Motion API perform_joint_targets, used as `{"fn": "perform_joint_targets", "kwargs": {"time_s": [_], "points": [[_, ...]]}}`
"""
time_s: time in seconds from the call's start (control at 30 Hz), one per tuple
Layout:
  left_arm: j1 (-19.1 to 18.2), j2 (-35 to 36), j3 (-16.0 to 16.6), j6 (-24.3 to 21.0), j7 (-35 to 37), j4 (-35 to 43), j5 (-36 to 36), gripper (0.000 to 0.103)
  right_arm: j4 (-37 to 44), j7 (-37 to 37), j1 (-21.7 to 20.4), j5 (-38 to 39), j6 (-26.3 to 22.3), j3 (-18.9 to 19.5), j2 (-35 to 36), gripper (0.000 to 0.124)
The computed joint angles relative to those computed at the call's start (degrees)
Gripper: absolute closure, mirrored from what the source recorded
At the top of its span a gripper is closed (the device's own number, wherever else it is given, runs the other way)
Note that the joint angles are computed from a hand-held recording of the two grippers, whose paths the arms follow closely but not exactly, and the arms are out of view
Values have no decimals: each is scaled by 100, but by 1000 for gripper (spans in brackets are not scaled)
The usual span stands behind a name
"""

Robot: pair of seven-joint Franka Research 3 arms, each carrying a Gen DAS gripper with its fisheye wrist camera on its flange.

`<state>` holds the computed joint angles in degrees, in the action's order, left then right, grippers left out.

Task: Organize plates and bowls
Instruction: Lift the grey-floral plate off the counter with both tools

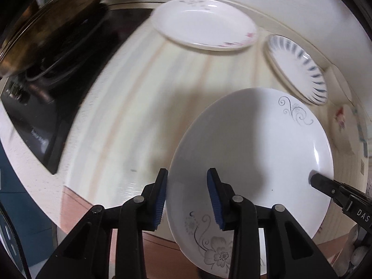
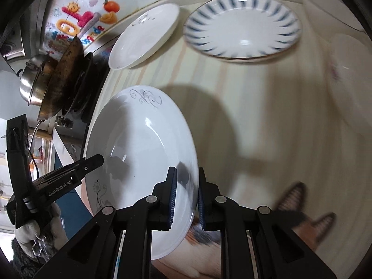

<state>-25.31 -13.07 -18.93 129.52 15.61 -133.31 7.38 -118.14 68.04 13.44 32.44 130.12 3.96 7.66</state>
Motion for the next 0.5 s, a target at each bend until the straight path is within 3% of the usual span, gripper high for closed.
{"fn": "perform_joint_targets", "kwargs": {"time_s": [0.5], "points": [[-169,1205,-109,3,364,1064,275,71,-560,-246,-553,-58,-47,-382,-363,106]]}}
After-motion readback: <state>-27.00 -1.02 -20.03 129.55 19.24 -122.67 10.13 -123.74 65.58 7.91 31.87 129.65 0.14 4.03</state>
